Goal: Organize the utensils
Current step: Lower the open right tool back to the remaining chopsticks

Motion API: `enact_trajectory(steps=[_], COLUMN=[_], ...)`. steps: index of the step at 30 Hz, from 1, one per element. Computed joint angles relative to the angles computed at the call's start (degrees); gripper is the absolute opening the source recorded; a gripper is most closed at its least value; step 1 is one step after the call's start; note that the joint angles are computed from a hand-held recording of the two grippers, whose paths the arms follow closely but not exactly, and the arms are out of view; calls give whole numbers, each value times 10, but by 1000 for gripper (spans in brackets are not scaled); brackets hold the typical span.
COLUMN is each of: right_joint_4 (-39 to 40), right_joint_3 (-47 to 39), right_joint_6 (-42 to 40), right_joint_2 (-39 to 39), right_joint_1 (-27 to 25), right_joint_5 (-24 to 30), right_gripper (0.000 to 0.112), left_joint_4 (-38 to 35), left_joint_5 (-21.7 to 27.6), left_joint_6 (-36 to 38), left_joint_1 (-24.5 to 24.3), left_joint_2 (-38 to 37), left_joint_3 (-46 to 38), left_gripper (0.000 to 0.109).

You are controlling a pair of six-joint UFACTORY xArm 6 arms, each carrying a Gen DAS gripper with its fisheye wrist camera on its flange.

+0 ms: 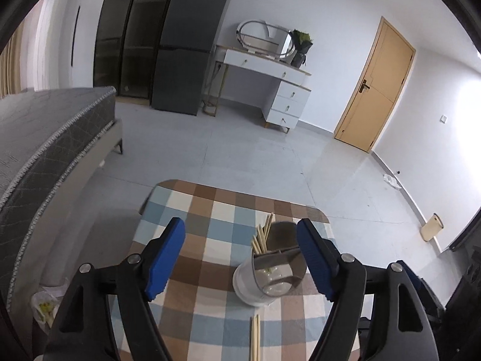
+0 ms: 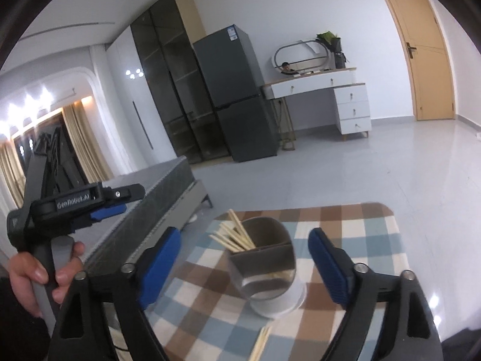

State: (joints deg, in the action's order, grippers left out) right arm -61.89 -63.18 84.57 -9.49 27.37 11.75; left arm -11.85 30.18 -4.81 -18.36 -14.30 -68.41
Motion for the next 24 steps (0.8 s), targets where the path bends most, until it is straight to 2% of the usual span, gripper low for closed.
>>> enact_trajectory(steps=[3, 9, 20, 24], right_joint_4=[-44, -91, -180, -202], right_joint_3=[18, 47, 91, 99], right_joint_6=[45, 104, 213, 232], right_joint_2=[-25, -61, -93, -87], right_joint_1=[16, 53, 121, 142], right_joint_5=[16, 72, 161, 189], right_gripper=[90, 97, 101, 102], left_joint_4=[36, 28, 66, 54], left_joint_5=[-19, -42, -76, -72], left_joint_6=[-25, -10, -26, -12], left_joint_1=[-8, -15, -22, -24], left_joint_2=[-33, -72, -129, -134], left_joint_3=[35, 84, 169, 195], left_gripper=[85, 85, 86, 93])
